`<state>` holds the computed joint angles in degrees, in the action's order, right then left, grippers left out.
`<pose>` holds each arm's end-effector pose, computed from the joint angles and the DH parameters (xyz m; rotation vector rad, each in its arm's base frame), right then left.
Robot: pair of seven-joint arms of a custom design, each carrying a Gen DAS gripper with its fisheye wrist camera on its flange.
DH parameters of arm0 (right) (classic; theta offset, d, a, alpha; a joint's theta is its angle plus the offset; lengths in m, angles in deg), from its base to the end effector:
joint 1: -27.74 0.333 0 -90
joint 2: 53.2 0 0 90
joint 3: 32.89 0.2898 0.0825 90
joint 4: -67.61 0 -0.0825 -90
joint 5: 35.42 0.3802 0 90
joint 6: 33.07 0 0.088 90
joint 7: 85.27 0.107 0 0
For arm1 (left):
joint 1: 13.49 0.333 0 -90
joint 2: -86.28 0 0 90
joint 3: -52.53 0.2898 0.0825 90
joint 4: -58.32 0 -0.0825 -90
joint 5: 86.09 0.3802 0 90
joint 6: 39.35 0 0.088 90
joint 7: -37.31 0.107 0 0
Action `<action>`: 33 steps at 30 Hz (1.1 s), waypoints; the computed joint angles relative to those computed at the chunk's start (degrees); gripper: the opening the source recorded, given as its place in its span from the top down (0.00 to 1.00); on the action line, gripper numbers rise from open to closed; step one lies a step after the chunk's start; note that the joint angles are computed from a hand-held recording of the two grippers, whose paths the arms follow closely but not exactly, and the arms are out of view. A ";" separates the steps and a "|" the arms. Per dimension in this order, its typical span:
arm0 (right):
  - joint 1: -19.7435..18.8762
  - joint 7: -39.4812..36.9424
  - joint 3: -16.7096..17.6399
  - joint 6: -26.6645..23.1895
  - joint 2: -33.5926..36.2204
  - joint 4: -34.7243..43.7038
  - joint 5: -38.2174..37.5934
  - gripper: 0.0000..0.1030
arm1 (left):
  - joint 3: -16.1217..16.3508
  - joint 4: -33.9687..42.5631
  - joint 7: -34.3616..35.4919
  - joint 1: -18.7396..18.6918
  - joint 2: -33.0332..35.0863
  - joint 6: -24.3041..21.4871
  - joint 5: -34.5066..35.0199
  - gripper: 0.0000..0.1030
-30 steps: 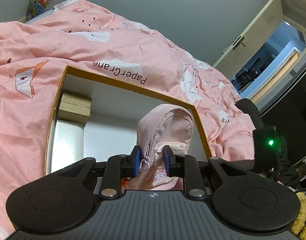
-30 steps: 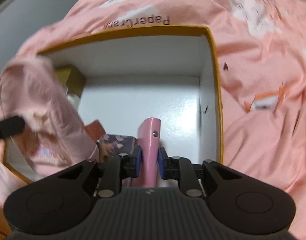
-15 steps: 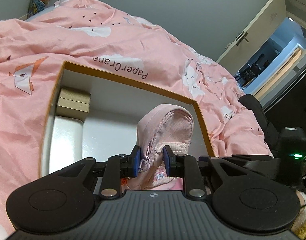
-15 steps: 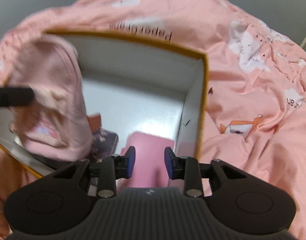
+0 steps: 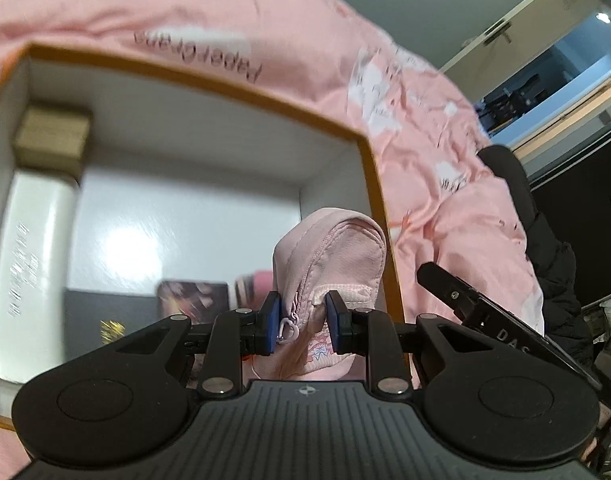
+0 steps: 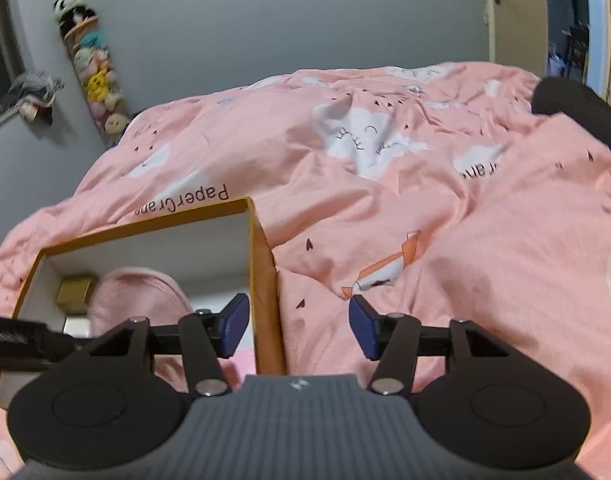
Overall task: Organize objects
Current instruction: 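Lower the pink backpack into the orange box and open the left tool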
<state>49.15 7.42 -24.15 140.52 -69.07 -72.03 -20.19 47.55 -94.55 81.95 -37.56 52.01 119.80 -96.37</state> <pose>0.4401 0.2367 0.4867 -1.8141 1.4204 -0.3998 0.3657 -0.1954 0.4841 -2.4543 1.5817 -1.0820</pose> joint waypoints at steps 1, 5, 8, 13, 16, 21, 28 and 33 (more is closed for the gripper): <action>1.24 -0.94 -1.11 0.07 0.35 0.07 1.43 0.44 | 0.68 0.52 0.20 -0.72 1.11 -0.12 -0.86 0.74; 3.81 -4.72 -3.42 -0.12 0.77 -0.28 5.24 0.44 | 0.96 1.96 -0.13 -1.00 4.15 -1.07 -3.12 0.74; 5.16 -8.02 -4.52 -0.61 1.49 -0.12 8.14 0.43 | 0.47 2.85 -0.32 -0.44 5.65 -1.85 -3.87 0.74; 6.56 -12.36 -5.42 -1.21 2.05 -0.06 12.72 0.38 | -0.79 3.80 -1.47 1.12 7.67 -2.98 -4.04 0.74; 6.71 -14.19 -5.31 -1.13 2.22 -0.09 14.90 0.38 | -1.79 4.38 -2.55 2.33 8.74 -4.58 -3.16 0.73; 5.68 -14.52 -4.25 -1.58 1.89 -0.35 15.24 0.38 | -1.13 3.90 -0.42 1.51 9.72 -3.76 -4.72 0.63; 5.62 -14.96 -3.69 -0.49 0.13 -1.63 15.07 0.37 | -5.98 2.90 -4.80 4.89 6.41 -3.75 4.08 0.49; 5.88 -13.92 -3.25 1.04 -2.60 -3.45 14.21 0.32 | -8.02 1.98 -8.22 5.86 1.56 -5.34 10.49 0.47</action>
<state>55.03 -6.50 -27.40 141.56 -71.67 -75.47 -5.99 39.53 -92.57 73.73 -31.70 53.57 114.46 -85.88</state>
